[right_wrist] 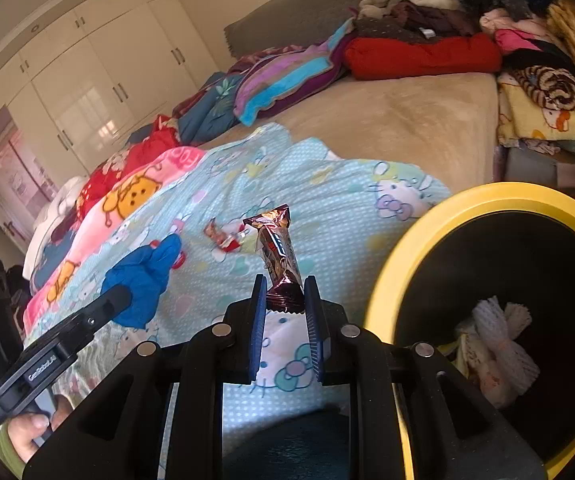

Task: Collect trash
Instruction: 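Carry the blue glove and chocolate wrapper with both tools over the bin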

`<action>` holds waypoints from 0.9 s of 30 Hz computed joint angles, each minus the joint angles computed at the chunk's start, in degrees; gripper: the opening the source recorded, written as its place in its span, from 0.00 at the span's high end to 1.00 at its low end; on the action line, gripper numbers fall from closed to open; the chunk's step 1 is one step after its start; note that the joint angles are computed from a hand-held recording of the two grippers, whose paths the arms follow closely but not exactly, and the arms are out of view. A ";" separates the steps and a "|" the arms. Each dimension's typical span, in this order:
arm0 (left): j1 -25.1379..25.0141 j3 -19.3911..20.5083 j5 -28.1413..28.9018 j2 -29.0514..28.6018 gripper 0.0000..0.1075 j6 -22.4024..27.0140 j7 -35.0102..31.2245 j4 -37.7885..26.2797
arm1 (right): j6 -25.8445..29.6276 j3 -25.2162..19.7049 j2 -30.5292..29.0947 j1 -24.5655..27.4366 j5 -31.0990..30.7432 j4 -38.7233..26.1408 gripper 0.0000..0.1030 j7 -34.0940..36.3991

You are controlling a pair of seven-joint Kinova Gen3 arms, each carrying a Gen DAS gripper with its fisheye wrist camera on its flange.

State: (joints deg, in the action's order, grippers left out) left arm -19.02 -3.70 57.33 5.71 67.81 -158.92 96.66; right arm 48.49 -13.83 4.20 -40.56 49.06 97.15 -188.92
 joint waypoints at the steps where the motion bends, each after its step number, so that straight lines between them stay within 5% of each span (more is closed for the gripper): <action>1: 0.06 0.06 0.04 -0.14 0.92 0.08 -0.14 0.08 | 0.29 0.02 -0.30 -0.04 0.15 0.25 0.82 -0.45; 27: 5.78 0.13 1.32 -4.93 0.92 1.21 -3.74 2.84 | 8.16 -5.92 -9.62 6.53 0.96 7.96 0.82 -10.61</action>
State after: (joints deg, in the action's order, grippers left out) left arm -13.24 -3.57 58.65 0.78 69.02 -162.66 99.50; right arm 56.64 -19.75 -5.43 -34.03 50.02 105.11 -199.54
